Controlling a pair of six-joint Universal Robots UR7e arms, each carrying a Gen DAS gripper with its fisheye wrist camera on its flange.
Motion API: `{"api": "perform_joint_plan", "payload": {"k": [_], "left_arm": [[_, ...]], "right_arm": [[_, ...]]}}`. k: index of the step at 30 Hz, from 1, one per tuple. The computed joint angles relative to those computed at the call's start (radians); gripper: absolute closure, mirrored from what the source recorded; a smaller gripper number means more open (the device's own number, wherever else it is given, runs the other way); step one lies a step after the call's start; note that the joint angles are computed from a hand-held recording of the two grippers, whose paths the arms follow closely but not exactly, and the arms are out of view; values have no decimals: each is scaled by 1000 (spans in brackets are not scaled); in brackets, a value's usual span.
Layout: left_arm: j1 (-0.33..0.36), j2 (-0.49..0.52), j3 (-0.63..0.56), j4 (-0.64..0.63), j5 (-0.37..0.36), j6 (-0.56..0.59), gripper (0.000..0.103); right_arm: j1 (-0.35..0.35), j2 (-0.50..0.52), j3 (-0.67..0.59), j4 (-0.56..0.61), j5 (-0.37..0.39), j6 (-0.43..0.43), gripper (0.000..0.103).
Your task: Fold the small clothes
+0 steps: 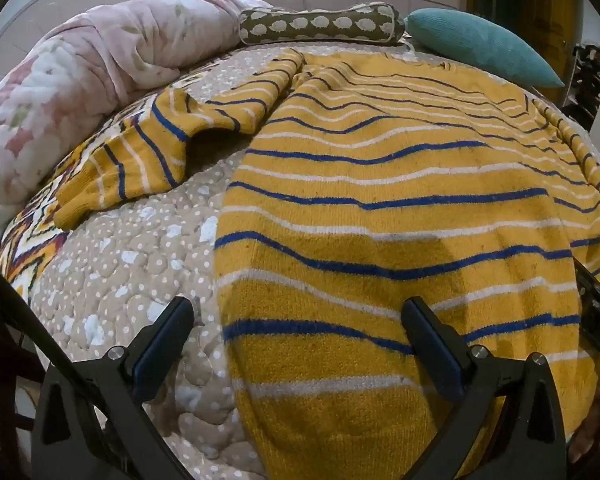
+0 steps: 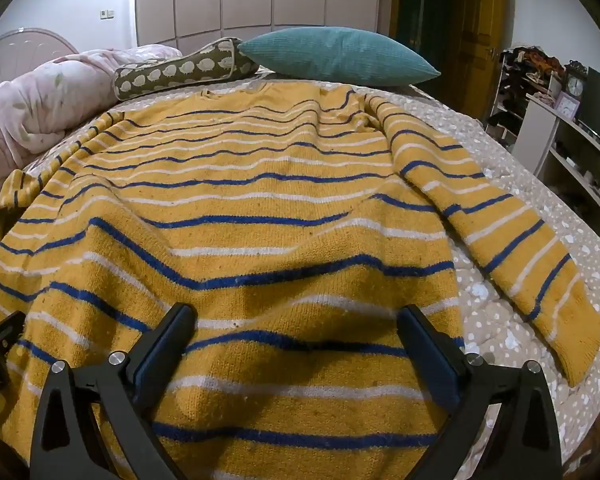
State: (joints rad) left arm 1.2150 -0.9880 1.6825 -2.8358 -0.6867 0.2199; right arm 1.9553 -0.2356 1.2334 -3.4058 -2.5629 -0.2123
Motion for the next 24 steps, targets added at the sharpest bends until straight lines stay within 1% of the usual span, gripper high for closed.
{"api": "perform_joint_plan", "payload": {"k": [5,8,24], "left_arm": [[5,4,-28,25,-2,-1,0],[1,3,-8,-2,2,9,0],[-4,-3,8,-4,2,-4,0]], "right_arm": [[-3,0,-5,0,2,-6,1],[-4,3,-9,-1,2,-10,1],[-9,14,-27,-5,3,-24,1]]}}
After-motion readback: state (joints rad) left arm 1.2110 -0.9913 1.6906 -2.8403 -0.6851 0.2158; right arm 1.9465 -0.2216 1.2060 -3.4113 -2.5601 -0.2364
